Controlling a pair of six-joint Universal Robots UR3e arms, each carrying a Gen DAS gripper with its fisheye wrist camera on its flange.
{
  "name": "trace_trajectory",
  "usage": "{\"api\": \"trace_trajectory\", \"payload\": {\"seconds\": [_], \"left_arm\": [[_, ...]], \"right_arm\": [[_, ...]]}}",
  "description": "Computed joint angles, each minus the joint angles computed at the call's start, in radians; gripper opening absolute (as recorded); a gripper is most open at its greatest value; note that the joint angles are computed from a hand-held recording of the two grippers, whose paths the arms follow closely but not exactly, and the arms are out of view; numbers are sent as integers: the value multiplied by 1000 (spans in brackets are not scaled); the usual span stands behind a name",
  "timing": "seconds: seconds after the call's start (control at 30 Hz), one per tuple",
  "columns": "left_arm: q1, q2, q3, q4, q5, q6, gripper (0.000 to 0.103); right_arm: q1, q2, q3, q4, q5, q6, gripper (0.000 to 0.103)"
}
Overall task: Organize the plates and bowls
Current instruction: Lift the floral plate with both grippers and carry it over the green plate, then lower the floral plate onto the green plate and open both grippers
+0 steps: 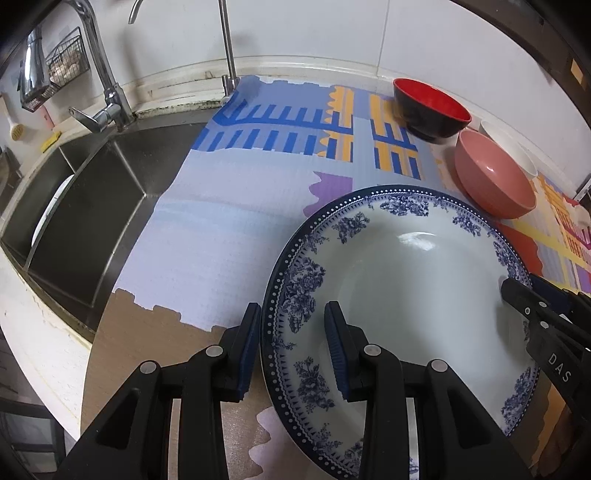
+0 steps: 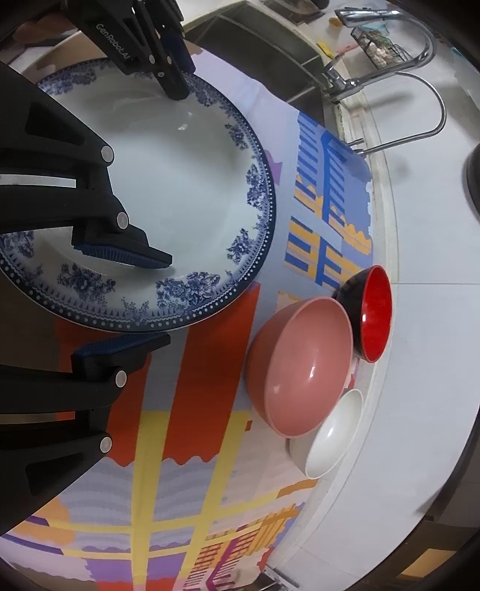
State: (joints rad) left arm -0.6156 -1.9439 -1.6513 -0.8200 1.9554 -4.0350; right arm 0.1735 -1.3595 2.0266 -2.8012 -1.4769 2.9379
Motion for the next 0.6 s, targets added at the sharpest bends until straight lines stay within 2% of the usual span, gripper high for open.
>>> {"api": "trace_trajectory", "payload": {"seconds": [0.37,0.47,0.5,0.53,0.6], "left_arm": [[0,-12,17,-17,-2,14,35],[-6,-11,22,-12,14,15,40],[-9,-12,27,-14,22,14,46],[-14,-12,34,-20,33,13,48],[-25,-12,54,-38,58,12,48]], "right_arm": [[-13,15,-8,36,16,-3,37],[-15,20,-9,39,19,-1,37],[-16,19,-8,40,23,-3,37],[-20,13,-7,44,30,-6,38],[-24,5,-2,38,31,-7,45]]}}
